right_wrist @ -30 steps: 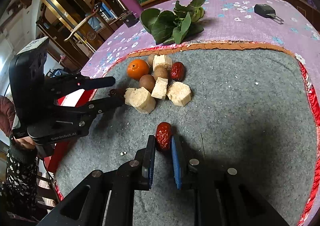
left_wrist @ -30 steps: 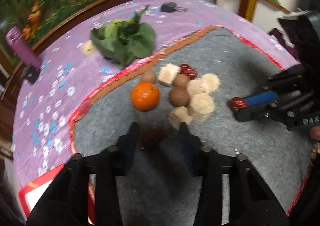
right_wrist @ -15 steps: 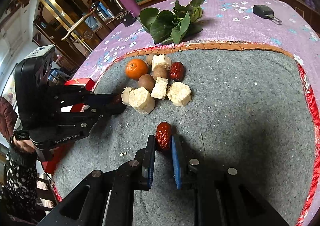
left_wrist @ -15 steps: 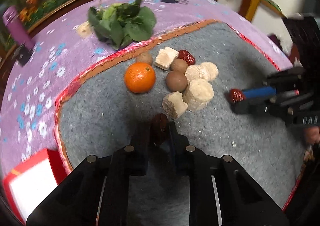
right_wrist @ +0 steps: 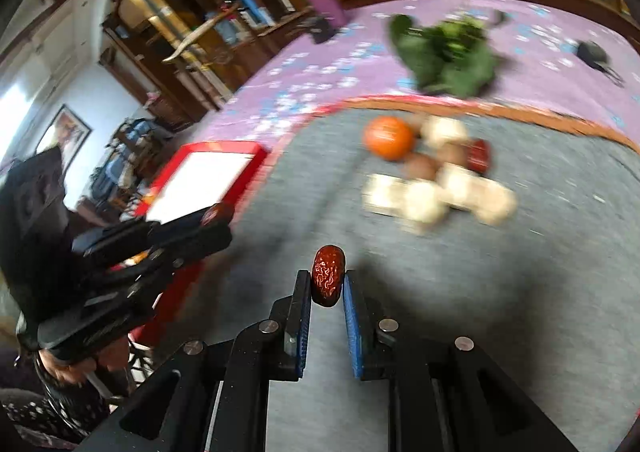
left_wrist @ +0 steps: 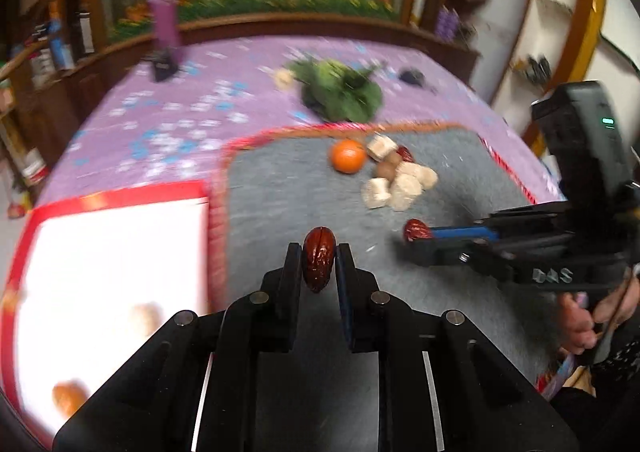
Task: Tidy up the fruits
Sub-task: 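Carry both red dates over the white tray and open both tools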
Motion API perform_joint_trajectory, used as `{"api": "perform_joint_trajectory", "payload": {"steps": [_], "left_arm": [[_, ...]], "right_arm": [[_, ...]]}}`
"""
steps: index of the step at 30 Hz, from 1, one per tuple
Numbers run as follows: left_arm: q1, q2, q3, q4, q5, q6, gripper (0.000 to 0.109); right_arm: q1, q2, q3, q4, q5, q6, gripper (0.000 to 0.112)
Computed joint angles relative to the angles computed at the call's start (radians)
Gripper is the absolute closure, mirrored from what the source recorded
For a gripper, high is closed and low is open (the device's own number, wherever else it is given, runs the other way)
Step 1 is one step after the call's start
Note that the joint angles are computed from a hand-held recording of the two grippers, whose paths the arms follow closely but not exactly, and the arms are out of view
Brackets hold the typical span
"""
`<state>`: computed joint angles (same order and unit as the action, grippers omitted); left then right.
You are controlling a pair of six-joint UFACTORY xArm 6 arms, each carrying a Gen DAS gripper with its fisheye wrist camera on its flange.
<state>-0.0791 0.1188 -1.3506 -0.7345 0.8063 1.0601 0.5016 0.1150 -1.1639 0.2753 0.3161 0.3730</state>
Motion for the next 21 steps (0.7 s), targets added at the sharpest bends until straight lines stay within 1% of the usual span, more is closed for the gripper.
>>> {"api": "perform_joint_trajectory", "payload": {"steps": [2,3,4,5,7,10,13,14,16,17,19,20,21], "left_arm": [[0.056,-0.036,0.034,-0.025,-0.012,-0.012,0.093],[0.073,-0.045,0.047,-0.030,-0.031,-0.012,0.093],[0.095,-0.060,0.073,-0.024,-0.081,-0.022,0.093],[0.107,-0.063,0.082,-0.016,-0.107,-0.031,0.093],[0.148,-0.054,0.088,0.000,-0.141,-0.061,0.093],[0.196,-0.023,0.080,0.039,-0.173,-0.107,0.093],[0.210,-0.003,0.079,0.075,-0.199,-0.133,0.093],[0.214,0.006,0.075,0.085,-0.196,-0.142,0.093],[0.214,0.015,0.077,0.116,-0.203,-0.165,0.093],[0.217,0.006,0.088,0.107,-0.213,-0.146,0.092],[0.207,-0.011,0.114,0.156,-0.264,-0.173,0.090],[0.201,-0.016,0.124,0.187,-0.290,-0.188,0.085],[0.196,-0.022,0.136,0.218,-0.320,-0.207,0.076]], "right_arm": [[0.026,0.050,-0.065,0.066,-0.011,-0.065,0.097],[0.040,0.078,-0.099,0.072,-0.018,-0.076,0.097],[0.050,0.100,-0.129,0.077,-0.021,-0.087,0.097],[0.061,0.126,-0.167,0.092,-0.023,-0.110,0.097],[0.084,0.201,-0.276,0.106,0.002,-0.146,0.097],[0.110,0.320,-0.447,0.065,0.061,-0.137,0.097],[0.125,0.455,-0.649,0.063,0.155,-0.149,0.097],[0.132,0.511,-0.736,0.032,0.199,-0.125,0.097],[0.140,0.589,-0.862,-0.033,0.272,-0.060,0.097],[0.144,0.639,-0.945,-0.028,0.321,-0.068,0.097],[0.145,0.710,-1.073,-0.006,0.415,-0.089,0.097],[0.144,0.735,-1.117,0.015,0.438,-0.099,0.096],[0.144,0.734,-1.120,0.031,0.441,-0.098,0.095]]}}
